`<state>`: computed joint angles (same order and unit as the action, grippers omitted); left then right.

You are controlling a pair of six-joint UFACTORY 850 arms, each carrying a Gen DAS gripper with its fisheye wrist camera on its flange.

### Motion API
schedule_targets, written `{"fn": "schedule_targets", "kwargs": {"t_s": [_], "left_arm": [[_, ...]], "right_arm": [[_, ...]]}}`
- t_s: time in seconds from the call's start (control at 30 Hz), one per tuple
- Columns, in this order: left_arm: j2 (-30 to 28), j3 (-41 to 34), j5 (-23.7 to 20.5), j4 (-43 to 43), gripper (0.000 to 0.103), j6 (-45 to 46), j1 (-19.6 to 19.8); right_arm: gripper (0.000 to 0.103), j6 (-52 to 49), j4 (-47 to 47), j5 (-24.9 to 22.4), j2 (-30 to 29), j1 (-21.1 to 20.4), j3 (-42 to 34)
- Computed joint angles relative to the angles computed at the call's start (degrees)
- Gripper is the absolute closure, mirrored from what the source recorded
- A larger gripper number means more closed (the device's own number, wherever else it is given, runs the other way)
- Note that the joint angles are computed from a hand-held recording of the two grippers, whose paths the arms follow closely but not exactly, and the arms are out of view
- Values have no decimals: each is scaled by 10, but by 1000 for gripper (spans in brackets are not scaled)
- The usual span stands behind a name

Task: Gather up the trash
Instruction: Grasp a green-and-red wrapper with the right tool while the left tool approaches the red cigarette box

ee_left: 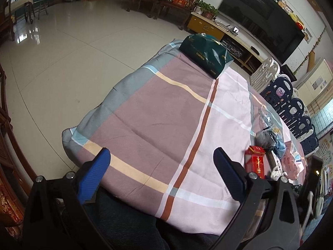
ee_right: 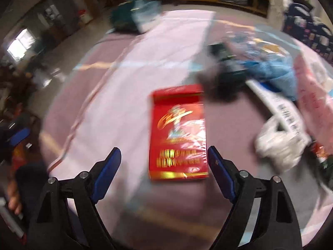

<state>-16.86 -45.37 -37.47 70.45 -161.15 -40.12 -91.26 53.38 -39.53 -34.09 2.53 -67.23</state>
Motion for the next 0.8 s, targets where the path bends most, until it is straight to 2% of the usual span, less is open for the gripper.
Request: {"fn": "schedule_targets", "kwargs": {"t_s": [0.07, 0.1, 0.17, 0.27, 0.33, 0.4, 0.43, 0.5, 0.6, 0.63, 0.67, 0.7, 0.73, 0.8], "left_arm": [[-3, -5, -4, -5, 4, 12, -1], [-5, -8, -3, -7, 4, 19, -1], [-8, -12, -1, -11, 4, 32, -1], [-14, -21, 0, -21, 4, 61, -1], [-19, -29, 1, -29, 4, 82, -1], [-27, -41, -5, -45, 4, 113, -2], [-33, -48, -9, -54, 4, 133, -2], [-43, -64, -14, -66, 4, 173, -3], [-60, -90, -2, -74, 4, 245, 1], [-73, -110, 0, -93, 4, 299, 3], [-90, -133, -7, -111, 4, 353, 3], [-103, -151, -13, -112, 4, 386, 1], [-113, -164, -13, -94, 4, 397, -1], [-123, -176, 20, -27, 4, 380, -1]], "right_arm": [[20, -51, 11, -29, 29, -8, 33], [20, -81, 29, -18, 46, -13, 50], [20, -171, 123, 40, 82, -36, 85], [20, -287, 302, 173, 94, -65, 83], [20, -367, 422, 253, 71, -80, 50], [20, -401, 477, 294, 39, -95, 5], [19, -383, 468, 307, 24, -101, -15], [19, -280, 379, 316, -8, -114, -53], [19, -100, 205, 270, -44, -128, -90], [23, -64, 168, 252, -49, -131, -93], [32, -52, 152, 241, -47, -132, -88], [56, -64, 158, 238, -40, -130, -75], [75, -73, 163, 238, -32, -127, -60], [97, -67, 146, 198, -5, -129, -24]]}}
